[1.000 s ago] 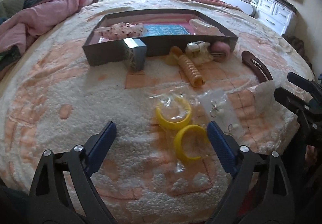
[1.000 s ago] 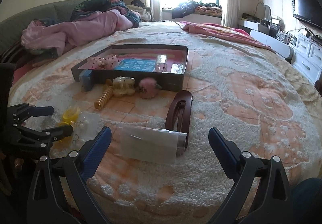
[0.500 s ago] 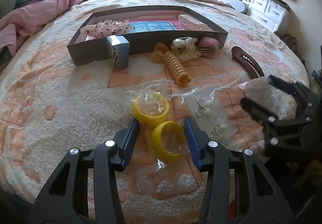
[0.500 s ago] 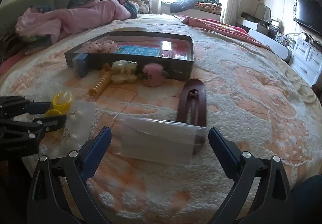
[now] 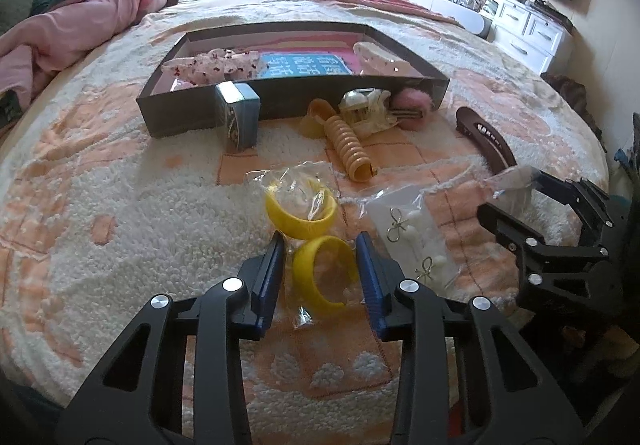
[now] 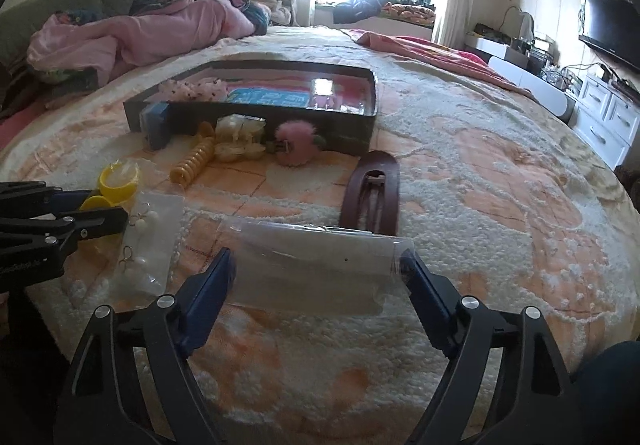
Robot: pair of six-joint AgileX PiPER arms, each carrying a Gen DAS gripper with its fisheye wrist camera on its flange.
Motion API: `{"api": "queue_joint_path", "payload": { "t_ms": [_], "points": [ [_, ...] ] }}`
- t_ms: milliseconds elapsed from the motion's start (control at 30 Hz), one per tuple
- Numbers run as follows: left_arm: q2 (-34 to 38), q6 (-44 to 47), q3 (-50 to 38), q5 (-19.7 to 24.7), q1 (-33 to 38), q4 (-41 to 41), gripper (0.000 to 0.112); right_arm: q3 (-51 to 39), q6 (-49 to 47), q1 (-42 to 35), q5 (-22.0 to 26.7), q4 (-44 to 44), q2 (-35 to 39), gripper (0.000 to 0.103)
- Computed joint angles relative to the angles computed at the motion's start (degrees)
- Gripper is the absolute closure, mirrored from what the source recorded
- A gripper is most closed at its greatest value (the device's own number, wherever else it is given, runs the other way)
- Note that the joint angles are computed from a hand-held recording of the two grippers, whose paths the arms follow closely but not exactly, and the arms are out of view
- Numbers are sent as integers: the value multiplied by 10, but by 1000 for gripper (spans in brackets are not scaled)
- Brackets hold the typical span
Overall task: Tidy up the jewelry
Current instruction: 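Grasp the yellow bangle bag with the left tool while the right tool grasps the clear sleeve, then carry the bangle bag over the tray while the right tool carries the clear sleeve there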
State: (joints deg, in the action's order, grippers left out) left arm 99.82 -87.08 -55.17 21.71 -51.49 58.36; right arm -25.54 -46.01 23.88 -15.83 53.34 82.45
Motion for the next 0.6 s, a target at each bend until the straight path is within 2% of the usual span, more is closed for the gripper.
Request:
{"api": "queue_joint_path", "payload": {
  "t_ms": [267, 500, 600],
  "points": [
    [-32, -69, 17, 8, 0, 63, 85, 7, -29, -33, 35, 28, -58, 22],
    [-58, -113, 36, 11, 20, 93, 85, -20, -127, -24, 42, 113, -62, 22],
    [-69, -126, 42, 10, 30, 101, 85, -36, -139, -23, 51, 118, -59, 22]
  ]
}}
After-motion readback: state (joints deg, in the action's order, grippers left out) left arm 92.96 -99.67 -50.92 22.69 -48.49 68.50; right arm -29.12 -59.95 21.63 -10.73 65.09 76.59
